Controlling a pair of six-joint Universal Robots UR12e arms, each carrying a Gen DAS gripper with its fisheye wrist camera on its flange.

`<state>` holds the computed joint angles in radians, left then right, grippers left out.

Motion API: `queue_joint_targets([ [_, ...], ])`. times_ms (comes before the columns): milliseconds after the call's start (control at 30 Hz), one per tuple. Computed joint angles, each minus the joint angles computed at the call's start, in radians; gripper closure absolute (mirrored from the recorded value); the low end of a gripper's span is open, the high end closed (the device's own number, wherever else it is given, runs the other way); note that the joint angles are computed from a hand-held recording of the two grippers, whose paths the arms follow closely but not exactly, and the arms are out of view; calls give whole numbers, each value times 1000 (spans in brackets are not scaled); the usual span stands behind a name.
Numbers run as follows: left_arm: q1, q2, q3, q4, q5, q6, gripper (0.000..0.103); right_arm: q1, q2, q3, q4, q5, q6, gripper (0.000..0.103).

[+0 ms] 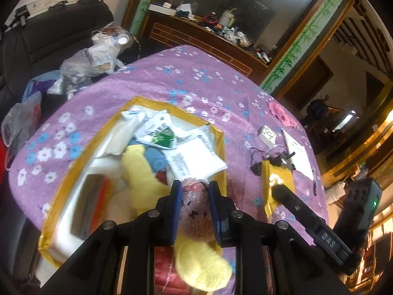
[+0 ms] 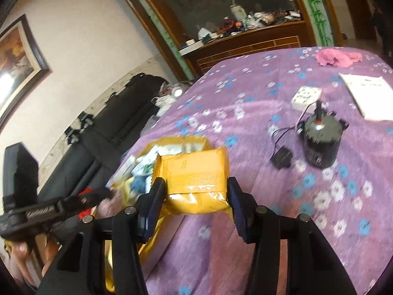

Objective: Organize soft objects
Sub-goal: 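Carry the teddy and envelope over the tray with both grippers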

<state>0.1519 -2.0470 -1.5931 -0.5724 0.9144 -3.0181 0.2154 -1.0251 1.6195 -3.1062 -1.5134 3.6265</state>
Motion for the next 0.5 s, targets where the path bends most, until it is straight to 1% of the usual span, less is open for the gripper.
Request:
queue_joint_targets([
  [100, 11, 13, -19, 22, 18, -11, 81, 6, -2, 9, -11, 34, -21, 52],
  [267, 26, 20, -37, 27, 25, -17, 81, 18, 2, 5, -1, 75, -44, 52],
  [367, 31, 25, -46, 22, 30, 2, 81, 24, 10, -12, 16, 90, -60, 52],
  [500, 41, 30, -57, 46, 38, 2, 81, 37, 28, -50, 53, 85, -91, 52],
])
